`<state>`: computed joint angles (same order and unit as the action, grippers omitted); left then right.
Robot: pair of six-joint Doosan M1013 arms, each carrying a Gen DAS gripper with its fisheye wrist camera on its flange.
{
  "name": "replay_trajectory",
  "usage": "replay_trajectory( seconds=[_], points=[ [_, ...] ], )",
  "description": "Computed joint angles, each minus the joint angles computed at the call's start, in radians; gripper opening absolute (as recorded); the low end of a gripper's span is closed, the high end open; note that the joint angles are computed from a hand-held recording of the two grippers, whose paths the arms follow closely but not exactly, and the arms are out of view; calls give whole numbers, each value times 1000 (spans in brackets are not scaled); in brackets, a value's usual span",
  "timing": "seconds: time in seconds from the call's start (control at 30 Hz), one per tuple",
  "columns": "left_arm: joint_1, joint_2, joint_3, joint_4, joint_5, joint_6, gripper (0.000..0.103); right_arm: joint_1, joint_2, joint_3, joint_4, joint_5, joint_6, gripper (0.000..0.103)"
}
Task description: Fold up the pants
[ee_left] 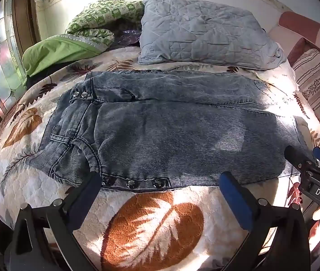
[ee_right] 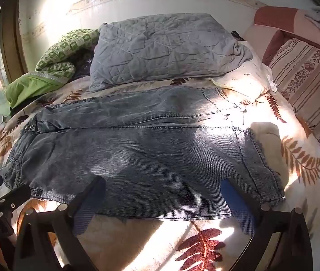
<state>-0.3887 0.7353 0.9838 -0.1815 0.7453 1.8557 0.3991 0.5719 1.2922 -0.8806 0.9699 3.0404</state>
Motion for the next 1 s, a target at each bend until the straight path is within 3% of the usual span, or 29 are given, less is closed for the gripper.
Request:
replay_trajectory(
  seconds=[1.0],
  points=[
    [3,7,8,20,-1,-44,103,-5,-7,17,9,0,11,103]
  ],
)
